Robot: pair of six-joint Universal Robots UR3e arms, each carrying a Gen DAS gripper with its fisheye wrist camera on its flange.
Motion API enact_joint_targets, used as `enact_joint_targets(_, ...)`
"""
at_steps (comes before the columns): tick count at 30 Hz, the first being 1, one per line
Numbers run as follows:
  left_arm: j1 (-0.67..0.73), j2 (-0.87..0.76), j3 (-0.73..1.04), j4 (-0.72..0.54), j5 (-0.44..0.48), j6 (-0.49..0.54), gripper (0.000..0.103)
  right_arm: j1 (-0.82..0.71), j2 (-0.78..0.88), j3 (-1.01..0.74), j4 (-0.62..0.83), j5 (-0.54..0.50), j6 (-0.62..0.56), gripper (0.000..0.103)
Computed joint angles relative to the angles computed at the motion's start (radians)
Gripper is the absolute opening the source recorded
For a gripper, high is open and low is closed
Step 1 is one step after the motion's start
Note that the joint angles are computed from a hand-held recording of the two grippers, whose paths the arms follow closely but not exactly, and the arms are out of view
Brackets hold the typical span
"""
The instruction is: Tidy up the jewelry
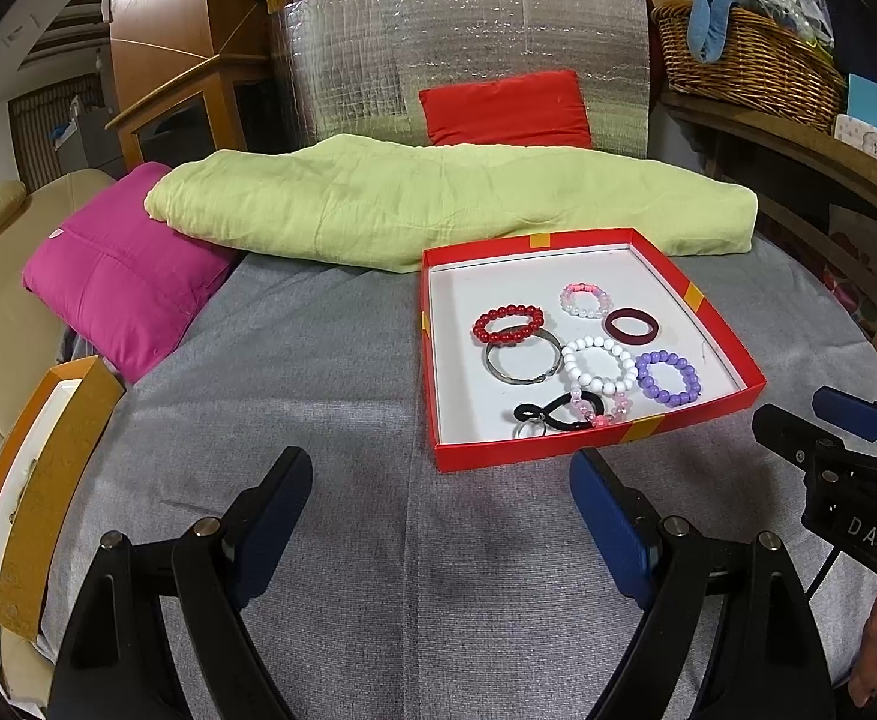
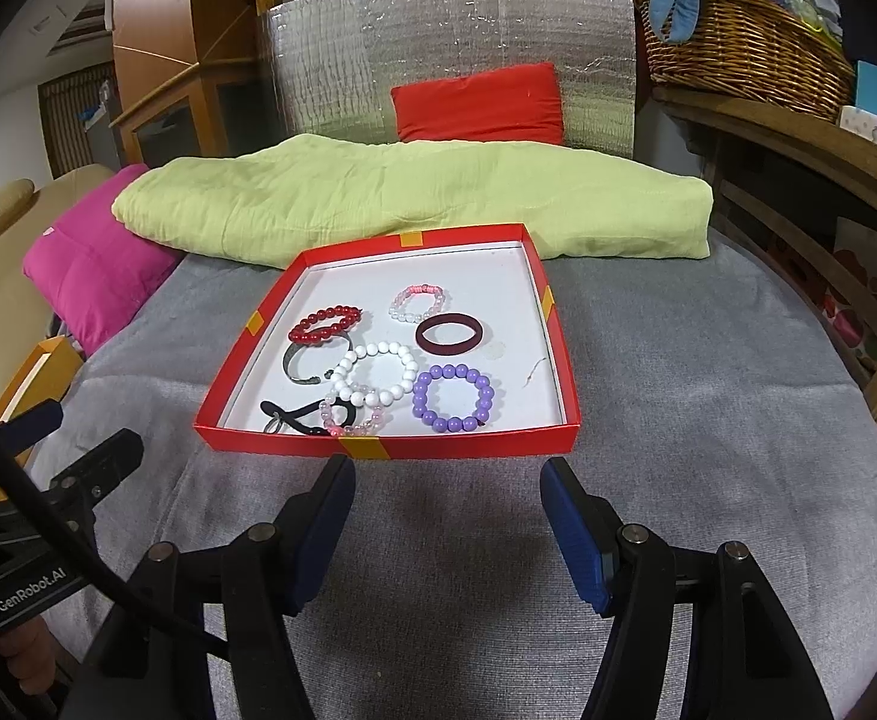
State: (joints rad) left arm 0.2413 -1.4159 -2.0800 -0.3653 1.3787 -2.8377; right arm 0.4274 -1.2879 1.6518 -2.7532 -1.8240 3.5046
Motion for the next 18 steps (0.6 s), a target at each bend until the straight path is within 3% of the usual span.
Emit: enact_joint_targets(18,0.005,0.005,-0.008,0.006,-0.011,0.007,0.088,0.0,0.001,0.003,-0.005,-0.002,0.0,0.068)
